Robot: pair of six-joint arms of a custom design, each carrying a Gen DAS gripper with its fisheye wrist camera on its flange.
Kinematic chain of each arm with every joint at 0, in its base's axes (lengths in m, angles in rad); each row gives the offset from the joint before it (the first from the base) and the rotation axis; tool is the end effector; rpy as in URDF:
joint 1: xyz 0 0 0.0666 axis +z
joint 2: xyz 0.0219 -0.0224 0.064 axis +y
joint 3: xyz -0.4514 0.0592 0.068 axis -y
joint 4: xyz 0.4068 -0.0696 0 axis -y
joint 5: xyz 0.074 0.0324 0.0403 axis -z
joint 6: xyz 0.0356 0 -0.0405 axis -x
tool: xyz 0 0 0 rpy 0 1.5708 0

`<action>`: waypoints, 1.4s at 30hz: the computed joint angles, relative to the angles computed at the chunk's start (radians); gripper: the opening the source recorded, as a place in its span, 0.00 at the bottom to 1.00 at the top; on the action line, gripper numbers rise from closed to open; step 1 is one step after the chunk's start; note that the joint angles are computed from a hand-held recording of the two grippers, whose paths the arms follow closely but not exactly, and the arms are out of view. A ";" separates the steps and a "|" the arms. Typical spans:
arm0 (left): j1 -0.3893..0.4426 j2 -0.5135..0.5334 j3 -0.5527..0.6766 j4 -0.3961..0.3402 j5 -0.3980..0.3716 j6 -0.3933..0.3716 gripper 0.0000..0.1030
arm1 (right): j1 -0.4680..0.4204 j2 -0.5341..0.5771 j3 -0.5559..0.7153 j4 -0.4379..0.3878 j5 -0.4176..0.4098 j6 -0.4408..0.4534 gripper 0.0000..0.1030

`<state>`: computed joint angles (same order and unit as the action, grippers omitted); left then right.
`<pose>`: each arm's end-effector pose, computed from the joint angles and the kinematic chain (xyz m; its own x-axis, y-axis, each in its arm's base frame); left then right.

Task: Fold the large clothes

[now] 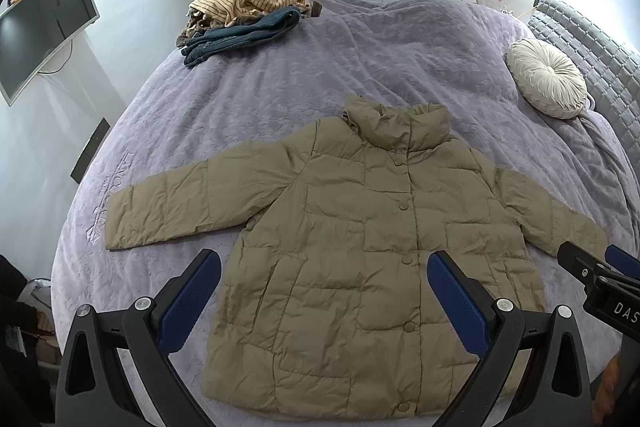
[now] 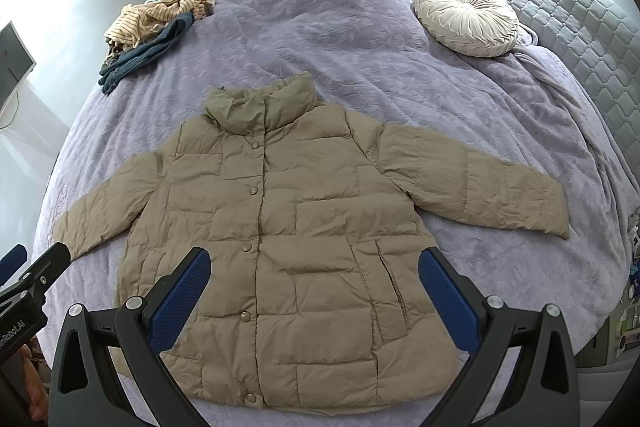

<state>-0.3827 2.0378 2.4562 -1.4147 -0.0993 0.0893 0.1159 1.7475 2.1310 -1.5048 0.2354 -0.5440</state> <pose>0.6662 -0.2648 0.5764 -0.8043 0.2281 -0.5487 0.2509 0.9674 0.0344 0.5895 0.0599 0.6173 -0.7716 0.4169 -0.4805 0.4529 0.8904 0.0451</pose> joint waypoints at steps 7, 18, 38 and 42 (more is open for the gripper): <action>-0.001 -0.001 -0.005 0.004 -0.005 -0.007 1.00 | -0.001 0.000 0.001 -0.003 0.000 0.000 1.00; -0.004 -0.006 -0.018 0.008 -0.006 -0.008 1.00 | -0.001 0.006 0.010 -0.018 -0.001 0.001 1.00; -0.007 -0.009 -0.027 0.007 -0.007 0.001 1.00 | -0.002 0.009 0.017 -0.026 0.001 0.004 1.00; -0.008 -0.009 -0.026 0.006 -0.007 0.002 1.00 | -0.001 0.011 0.017 -0.026 0.002 0.003 1.00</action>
<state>-0.3904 2.0293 2.4302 -1.4084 -0.1068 0.0913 0.1147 1.7580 2.1480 -1.5306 0.2373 -0.5413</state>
